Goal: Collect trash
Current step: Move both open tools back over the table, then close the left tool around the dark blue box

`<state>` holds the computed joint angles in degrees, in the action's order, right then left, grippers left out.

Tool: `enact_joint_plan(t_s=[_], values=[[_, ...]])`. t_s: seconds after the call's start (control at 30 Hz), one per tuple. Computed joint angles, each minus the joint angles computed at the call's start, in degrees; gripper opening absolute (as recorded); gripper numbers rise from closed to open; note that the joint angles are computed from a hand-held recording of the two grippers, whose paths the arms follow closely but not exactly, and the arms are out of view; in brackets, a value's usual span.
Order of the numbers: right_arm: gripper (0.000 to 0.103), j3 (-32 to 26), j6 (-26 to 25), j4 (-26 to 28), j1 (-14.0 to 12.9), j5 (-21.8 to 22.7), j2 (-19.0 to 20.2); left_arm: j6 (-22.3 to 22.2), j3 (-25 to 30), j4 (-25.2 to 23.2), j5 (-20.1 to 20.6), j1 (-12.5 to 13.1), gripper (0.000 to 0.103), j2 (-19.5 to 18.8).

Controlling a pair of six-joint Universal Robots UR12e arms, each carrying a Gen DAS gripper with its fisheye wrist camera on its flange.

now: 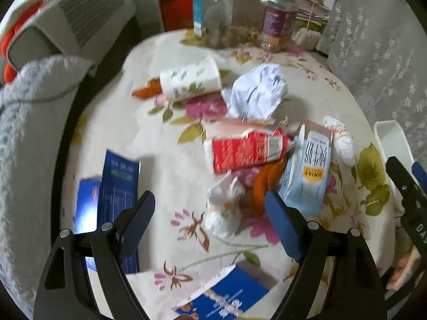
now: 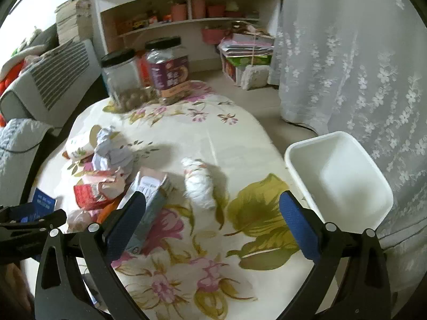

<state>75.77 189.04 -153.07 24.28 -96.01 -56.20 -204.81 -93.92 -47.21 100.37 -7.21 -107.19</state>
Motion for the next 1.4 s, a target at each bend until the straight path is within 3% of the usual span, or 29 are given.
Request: enact_joint_plan(t_s=[0.17, 0.4, 0.77, 0.97, 1.23, 1.3, 1.37, 1.4], values=[[0.096, -0.4, -0.5, 0.6, 0.7, 0.6, 0.2, -0.8, -2.0, 0.4, -4.7, 1.5, 0.082, 1.7], [0.096, -1.4, -1.8, 1.6, 2.0, 0.7, 0.7, -2.2, -4.4, 2.0, -5.5, 3.2, 0.082, 4.1], [0.096, -2.7, -4.0, 3.3, 3.8, 0.3, 1.7, -5.0, -9.0, 3.1, -8.9, 8.5, 0.082, 8.1], [0.096, -3.2, -4.9, 4.3, 4.1, 0.5, 2.3, -4.5, -10.2, 0.8, -13.2, 10.6, 0.082, 8.1], [0.096, -4.5, -3.9, 8.3, 3.7, 3.7, 3.1, -2.0, -9.1, -3.4, -15.7, 10.7, 0.082, 5.8], [0.096, -4.9, -3.1, 9.4, 3.5, 4.5, 3.4, -1.3, -8.8, -4.3, -15.5, 10.3, 0.068, 5.4], [0.096, -5.6, -2.0, 11.1, 3.2, 5.7, 3.8, -0.9, -8.3, -5.5, -15.5, 10.1, 0.040, 5.0], [0.096, -5.8, -1.5, 11.7, 3.2, 6.1, 4.0, -1.1, -8.4, -5.5, -15.6, 10.0, 0.040, 5.0]])
